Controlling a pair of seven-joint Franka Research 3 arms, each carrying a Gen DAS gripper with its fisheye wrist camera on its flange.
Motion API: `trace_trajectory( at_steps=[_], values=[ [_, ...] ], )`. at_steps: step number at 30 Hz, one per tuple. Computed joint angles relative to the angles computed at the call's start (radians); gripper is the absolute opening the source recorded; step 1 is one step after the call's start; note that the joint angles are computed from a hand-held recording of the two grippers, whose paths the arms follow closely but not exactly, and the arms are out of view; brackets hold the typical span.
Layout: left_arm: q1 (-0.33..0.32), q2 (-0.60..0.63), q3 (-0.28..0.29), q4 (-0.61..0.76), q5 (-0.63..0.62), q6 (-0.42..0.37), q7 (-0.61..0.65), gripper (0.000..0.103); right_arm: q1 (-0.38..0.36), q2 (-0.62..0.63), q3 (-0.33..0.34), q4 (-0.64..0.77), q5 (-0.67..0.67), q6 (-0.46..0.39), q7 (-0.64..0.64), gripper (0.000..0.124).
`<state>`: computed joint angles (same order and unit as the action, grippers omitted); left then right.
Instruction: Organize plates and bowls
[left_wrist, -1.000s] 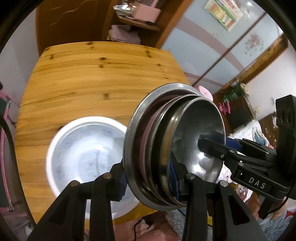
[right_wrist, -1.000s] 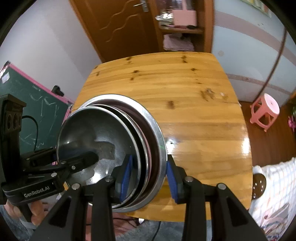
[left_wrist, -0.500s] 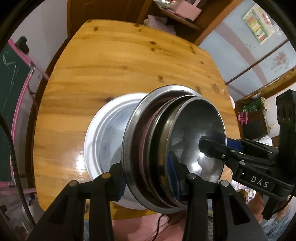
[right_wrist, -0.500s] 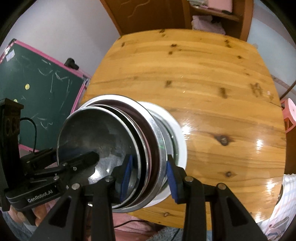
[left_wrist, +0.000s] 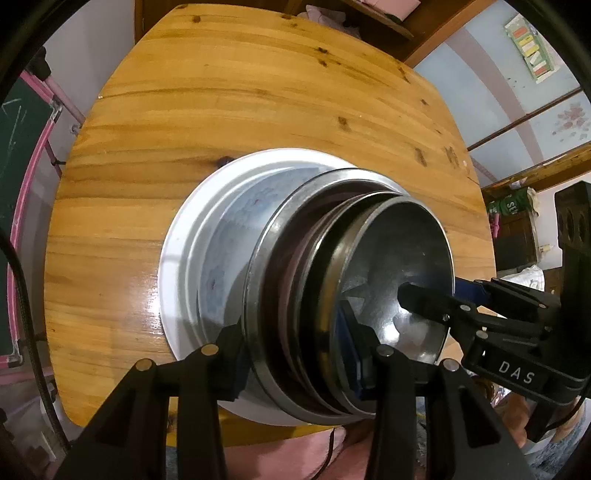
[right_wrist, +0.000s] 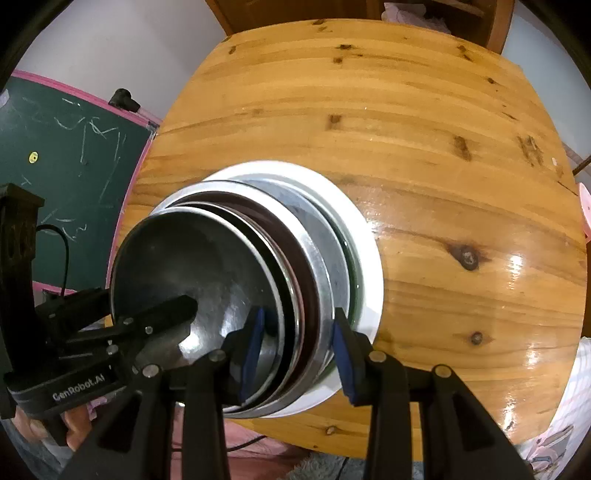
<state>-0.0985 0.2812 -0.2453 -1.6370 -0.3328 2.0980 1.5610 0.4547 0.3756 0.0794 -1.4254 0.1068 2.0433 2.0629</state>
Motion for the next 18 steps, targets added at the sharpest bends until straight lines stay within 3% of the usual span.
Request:
trace_trajectory(
  at_steps=[18],
  values=[
    [-0.016,0.010,0.001,0.011,0.068,0.041,-0.017,0.042,0.027,0.002,-0.011,0.012,-0.085,-0.002,0.007,0.037]
  ],
)
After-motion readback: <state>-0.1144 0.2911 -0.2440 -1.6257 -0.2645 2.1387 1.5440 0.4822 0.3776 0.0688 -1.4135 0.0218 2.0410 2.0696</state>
